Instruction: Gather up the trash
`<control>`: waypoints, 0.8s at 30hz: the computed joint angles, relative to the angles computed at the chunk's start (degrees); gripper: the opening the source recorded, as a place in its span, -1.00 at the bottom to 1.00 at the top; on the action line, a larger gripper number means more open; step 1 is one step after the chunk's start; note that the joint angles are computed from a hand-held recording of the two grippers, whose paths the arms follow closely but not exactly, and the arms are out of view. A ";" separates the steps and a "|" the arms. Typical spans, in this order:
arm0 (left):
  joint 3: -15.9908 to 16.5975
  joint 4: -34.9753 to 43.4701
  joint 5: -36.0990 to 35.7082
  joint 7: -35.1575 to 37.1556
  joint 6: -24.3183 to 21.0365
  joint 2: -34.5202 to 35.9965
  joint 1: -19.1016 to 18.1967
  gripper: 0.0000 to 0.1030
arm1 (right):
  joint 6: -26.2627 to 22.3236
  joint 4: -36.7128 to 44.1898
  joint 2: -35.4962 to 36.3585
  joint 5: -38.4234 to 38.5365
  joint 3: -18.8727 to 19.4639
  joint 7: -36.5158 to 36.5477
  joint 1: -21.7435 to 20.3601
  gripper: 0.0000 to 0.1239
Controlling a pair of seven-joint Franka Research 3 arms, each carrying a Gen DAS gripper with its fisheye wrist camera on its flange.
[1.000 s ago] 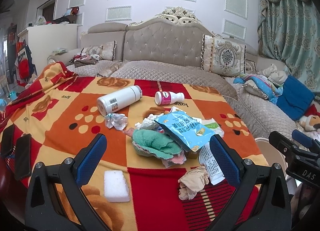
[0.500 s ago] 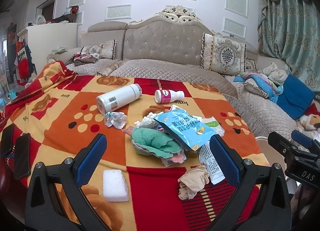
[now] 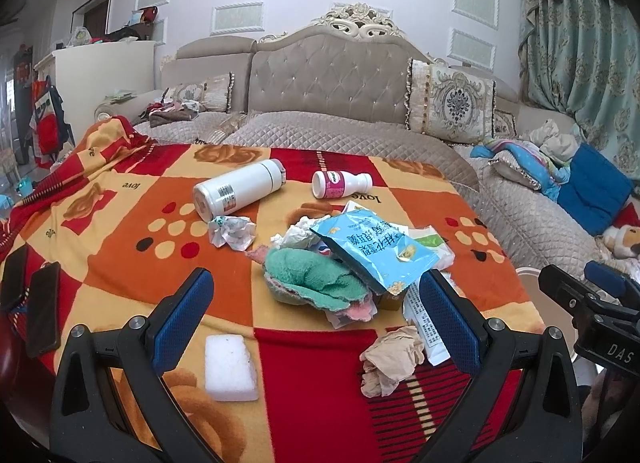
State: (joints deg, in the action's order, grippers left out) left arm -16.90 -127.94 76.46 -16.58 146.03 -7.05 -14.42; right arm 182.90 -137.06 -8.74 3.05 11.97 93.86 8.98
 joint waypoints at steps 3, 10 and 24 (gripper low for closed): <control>0.16 -0.03 -0.09 -0.18 0.43 0.19 0.10 0.99 | -0.77 0.26 0.16 2.09 -2.39 -1.77 2.72 0.66; 0.51 0.00 -0.55 0.04 1.04 0.62 0.37 0.99 | -2.24 0.90 0.75 3.71 -3.43 -3.54 4.16 0.66; 1.39 -1.13 -3.29 2.02 3.17 0.73 1.07 0.99 | -6.79 2.99 2.80 3.35 -4.86 -5.52 5.85 0.66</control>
State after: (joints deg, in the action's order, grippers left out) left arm -15.51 -129.07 73.17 -14.56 149.20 -6.32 -13.35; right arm 176.11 -134.07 -5.93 6.39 7.11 88.35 14.83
